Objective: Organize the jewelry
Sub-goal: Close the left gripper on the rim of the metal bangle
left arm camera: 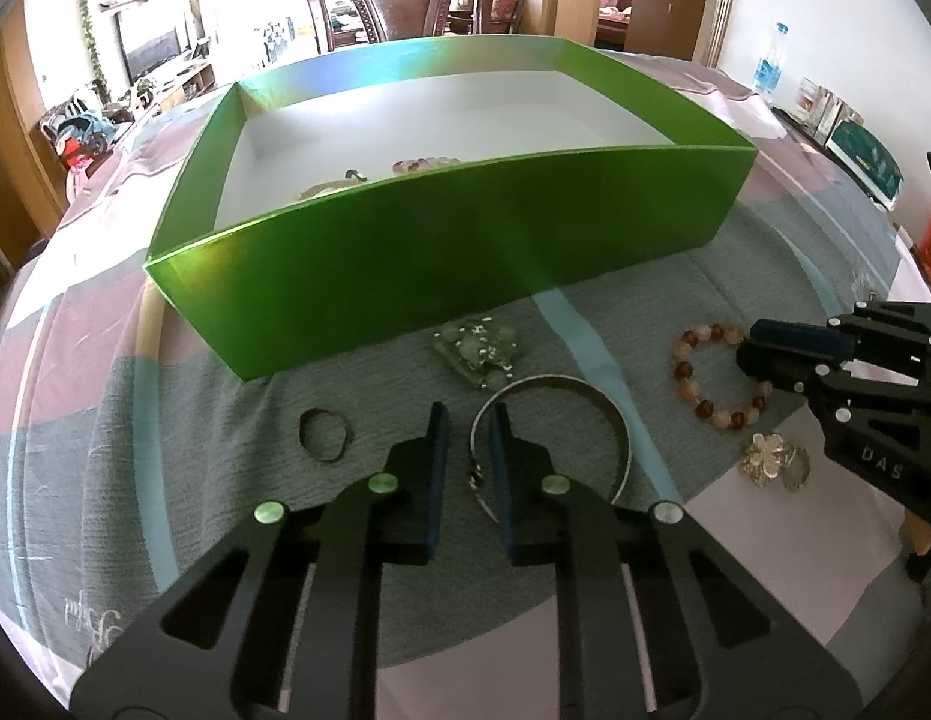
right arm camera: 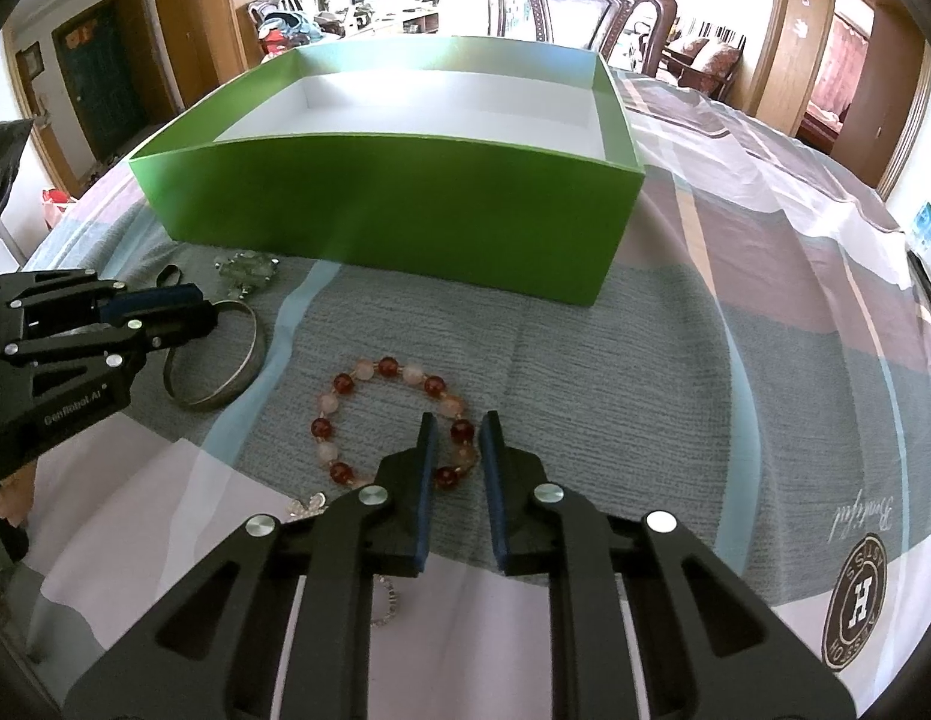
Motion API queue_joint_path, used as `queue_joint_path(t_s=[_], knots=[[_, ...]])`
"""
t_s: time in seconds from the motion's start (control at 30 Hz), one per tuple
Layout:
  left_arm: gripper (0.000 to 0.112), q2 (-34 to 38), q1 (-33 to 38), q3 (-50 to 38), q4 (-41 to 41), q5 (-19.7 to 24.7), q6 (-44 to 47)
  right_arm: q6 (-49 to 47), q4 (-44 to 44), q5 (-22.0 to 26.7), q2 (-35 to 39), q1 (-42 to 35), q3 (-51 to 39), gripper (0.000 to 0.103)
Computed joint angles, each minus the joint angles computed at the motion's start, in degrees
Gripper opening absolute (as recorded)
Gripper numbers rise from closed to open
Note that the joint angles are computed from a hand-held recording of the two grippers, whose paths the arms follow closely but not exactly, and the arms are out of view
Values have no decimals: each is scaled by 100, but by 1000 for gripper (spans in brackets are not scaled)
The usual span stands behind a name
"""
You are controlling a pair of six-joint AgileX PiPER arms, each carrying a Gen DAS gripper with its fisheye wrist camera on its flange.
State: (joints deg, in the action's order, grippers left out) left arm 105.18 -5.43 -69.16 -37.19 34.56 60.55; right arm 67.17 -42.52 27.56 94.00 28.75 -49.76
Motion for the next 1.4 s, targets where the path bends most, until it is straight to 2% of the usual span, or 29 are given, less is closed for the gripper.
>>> queue_joint_path(t_s=[0.1,0.17,0.23,0.53,1.07,1.23,1.4], knots=[[21,-29,-42,51,46,-121,-34,22,-2,-8,5,11,3,16],[30,-21,-46,47,76,-167,-104,34,-8,-4,8,18,2,16],[32,9,-40,5,88,-151,-139,34,-13,2,14,21,-5,16],[33,-5,-88,27,150,-214,-210,38,-13,-9,7,16,8,16],[18,-24,-32,62,96,-192,-108,23,9,-42,6,-14,12,16],[20,4,6,31,53,-162,-56,23,3,-34,7,-14,7,16],[31,26,-4,-6,163,-234,-241,-8,53,-68,-6,-56,16,16]])
